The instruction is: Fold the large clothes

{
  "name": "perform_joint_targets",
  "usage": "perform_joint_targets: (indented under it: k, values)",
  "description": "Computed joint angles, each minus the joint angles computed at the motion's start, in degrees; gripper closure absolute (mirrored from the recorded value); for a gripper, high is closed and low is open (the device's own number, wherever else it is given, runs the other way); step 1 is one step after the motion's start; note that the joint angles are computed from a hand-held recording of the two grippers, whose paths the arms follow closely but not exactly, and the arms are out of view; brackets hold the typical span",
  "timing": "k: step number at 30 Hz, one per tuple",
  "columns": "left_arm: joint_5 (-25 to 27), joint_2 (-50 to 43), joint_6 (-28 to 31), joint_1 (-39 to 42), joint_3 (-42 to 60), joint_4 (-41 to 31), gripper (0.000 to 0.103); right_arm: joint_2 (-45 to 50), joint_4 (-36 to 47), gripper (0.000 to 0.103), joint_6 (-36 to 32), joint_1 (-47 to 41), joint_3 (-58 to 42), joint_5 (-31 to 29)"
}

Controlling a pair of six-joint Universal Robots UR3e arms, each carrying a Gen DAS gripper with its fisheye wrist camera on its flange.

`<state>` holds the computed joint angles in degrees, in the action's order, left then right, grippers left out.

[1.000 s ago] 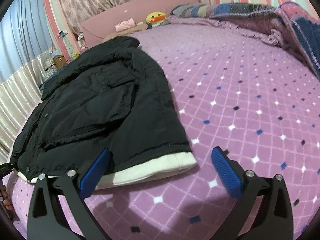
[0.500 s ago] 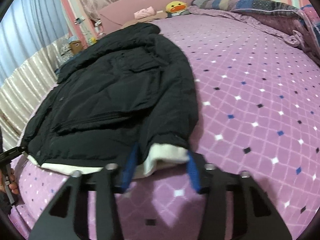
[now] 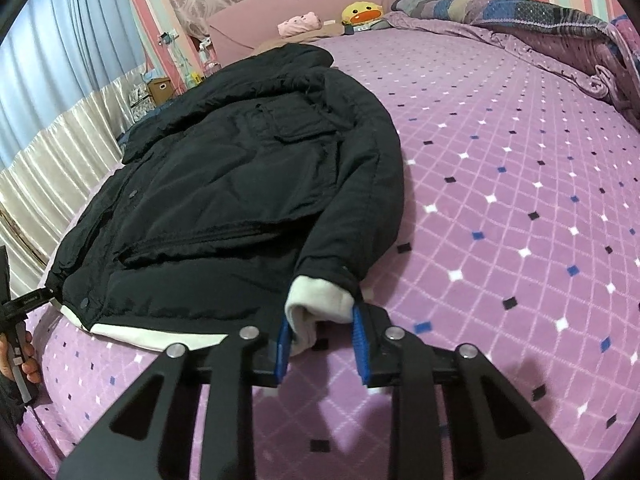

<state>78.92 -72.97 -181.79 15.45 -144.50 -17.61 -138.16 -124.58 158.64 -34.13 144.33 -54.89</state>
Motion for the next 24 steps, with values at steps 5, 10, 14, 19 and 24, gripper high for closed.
perform_joint_targets:
  k: [5, 10, 14, 19, 24]
  values:
    - [1.6, -0.4, -0.2, -1.7, 1.8, -1.2, 0.077, -0.3, 3.1, 0.078, -1.0, -1.3, -1.4, 1.0]
    - [2.1, 0.6, 1.3, -2.3, 4.1, -4.3, 0.080, -0.5, 7.3, 0.079, -2.6, -3.1, -4.2, 3.0]
    - [-2.2, 3.9, 3.6, 1.3, 4.7, -8.9, 0.081, 3.0, 5.1, 0.080, -1.6, -1.8, -6.6, 3.2]
    - [-3.4, 4.5, 6.1, 2.0, 9.0, -13.1, 0.081, 9.3, -0.2, 0.080, 1.6, 1.5, -11.0, 3.0]
    - [-2.3, 1.8, 5.1, 0.2, 14.2, -13.9, 0.081, 15.9, -4.0, 0.080, 6.6, 3.5, -16.0, 5.0]
